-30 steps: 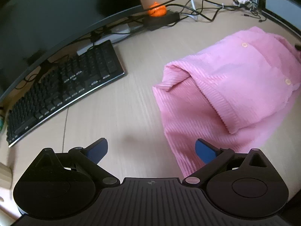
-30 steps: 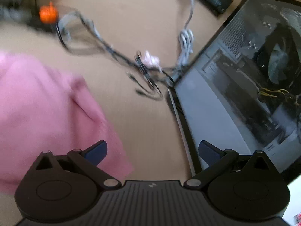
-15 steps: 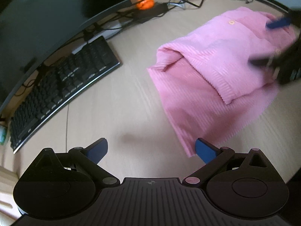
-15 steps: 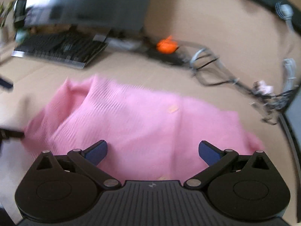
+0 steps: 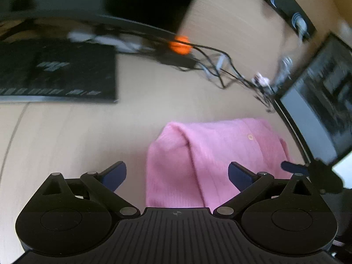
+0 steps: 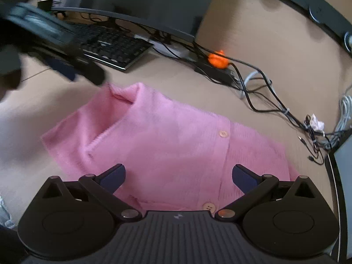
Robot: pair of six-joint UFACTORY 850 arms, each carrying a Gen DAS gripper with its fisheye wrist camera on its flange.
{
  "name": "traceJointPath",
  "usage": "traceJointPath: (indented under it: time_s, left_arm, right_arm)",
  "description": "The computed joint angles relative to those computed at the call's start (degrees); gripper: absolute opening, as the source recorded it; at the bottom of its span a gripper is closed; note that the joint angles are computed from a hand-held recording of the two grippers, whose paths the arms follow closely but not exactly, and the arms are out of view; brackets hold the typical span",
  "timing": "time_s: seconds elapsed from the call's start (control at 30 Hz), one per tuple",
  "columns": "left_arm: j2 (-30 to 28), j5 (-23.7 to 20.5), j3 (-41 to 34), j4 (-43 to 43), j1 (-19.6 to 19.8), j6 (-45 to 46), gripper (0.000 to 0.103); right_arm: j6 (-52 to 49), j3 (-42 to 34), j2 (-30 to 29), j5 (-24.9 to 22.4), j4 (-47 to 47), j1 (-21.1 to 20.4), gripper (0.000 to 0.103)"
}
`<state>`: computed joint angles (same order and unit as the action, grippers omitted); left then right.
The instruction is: Fold clothes
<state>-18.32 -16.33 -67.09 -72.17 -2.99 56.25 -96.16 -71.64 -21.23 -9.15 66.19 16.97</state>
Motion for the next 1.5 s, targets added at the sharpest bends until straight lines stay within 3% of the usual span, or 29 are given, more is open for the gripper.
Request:
traceJointPath:
  time_s: [0.07,0.17,0.37,0.53,0.67,0.87,1.07,1.23,1.37,1.5]
  left_arm:
    - [-2.49,-0.75,-3.17,9.94,-0.32,-7.40,0.101]
    - [-4.72,-4.32,-5.49,12.97,0.11,-10.11,0.101]
    - [-5.20,-9.25,-4.76,8.54,0.39,-8.26,0.101]
    - [-5.35,-15.93,-3.76,-0.15,1.71,-6.11,0.101]
    - [-5.84,-21.70,-3.98,-6.74,2.01,-3.89,0.101]
    - [-6.40,-25.79,-5.95,-11.28,1.86,-3.98,0.101]
    - [-6.96,-25.70,-8.30,-10.24,1.17,-6.83,0.101]
    - [-5.15,-22.58,-7.13,-8.12,1.81,-6.37,0.101]
    - [-3.90,-18.70,-5.05,-6.70,3.29,-7.27,0.101]
    - [-6.71,-21.60,-5.58,-8.64,3.27,-8.93,0.101]
  right_arm:
    - [-2.40,0.77,0.94,0.35,1.78,-0.02,0.103]
    - [-3.72,1.85,2.20,0.96,3.66,-0.54,0.103]
    - [3.43,2.20,2.50,2.19,-0.21,-1.90,0.103]
    - [-6.47,2.31,2.05,0.28,9.70,-2.25,0.103]
    - [-6.91,1.71,1.24,-4.74,7.03,-1.74,0.103]
    - [-10.31,0.64,-0.12,-12.65,5.27,-0.43,0.103]
    - [-10.84,-1.03,-2.57,-12.00,4.06,1.35,0.103]
    - [-24.01,-0.88,-2.61,-4.76,23.28,1.36,0.103]
    - [-15.49,-3.07,-3.30,-4.55,22.27,-0.76,0.103]
    - [-13.52,-3.30,-3.28,-5.43,21.02,-1.59,0.103]
